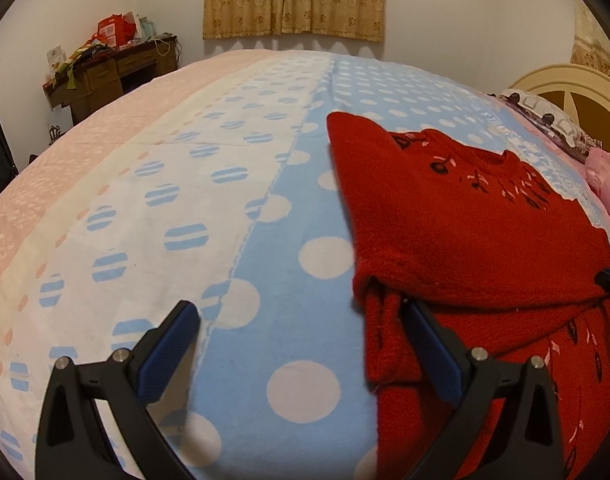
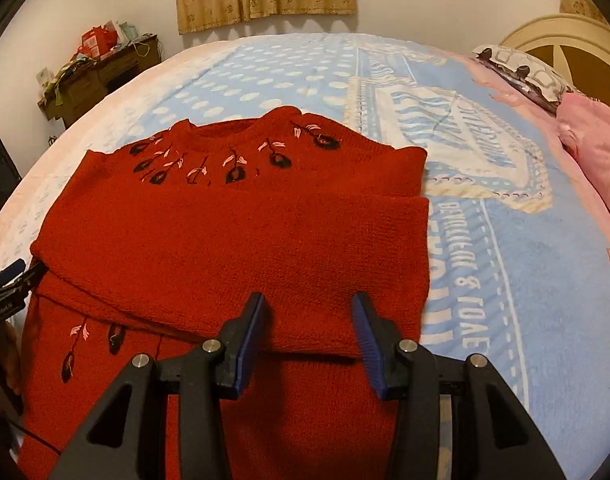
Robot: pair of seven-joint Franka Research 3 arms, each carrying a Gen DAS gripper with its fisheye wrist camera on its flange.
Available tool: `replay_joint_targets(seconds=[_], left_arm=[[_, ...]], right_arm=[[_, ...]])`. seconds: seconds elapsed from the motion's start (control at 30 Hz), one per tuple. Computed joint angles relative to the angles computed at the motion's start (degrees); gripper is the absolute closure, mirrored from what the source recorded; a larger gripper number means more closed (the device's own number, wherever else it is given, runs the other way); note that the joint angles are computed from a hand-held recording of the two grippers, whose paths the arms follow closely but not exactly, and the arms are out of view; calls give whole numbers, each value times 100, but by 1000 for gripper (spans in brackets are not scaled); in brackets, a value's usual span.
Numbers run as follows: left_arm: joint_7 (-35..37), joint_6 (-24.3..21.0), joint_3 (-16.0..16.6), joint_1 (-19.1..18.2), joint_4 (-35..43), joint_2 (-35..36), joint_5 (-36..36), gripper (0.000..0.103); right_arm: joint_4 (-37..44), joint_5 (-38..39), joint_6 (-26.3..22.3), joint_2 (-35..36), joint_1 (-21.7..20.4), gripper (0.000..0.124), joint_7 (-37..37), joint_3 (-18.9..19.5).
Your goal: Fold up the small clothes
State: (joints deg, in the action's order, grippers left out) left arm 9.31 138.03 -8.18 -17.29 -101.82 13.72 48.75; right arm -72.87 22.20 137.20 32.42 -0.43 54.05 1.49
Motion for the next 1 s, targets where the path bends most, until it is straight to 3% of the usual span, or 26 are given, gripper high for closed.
replay_joint_targets(seconds=[0.17,0.57,0.8,1.0], left_arm=[[-29,-8,5,-20,16,16,55,0],[112,-381,-51,-133,146,8,93,0],[78,-283,-144,-177,-93,-149,77,0],[154,-181,-275,-200,-369,-538,29,0]], right_arm=[[166,30,-116,101,-36,78,16,7],[-522,458,224,-442,-163,76,-104,62],[-922,256,61,-723,-93,73,19,-103],[-1858,1015,163,-1573,-349,73,-765,24]])
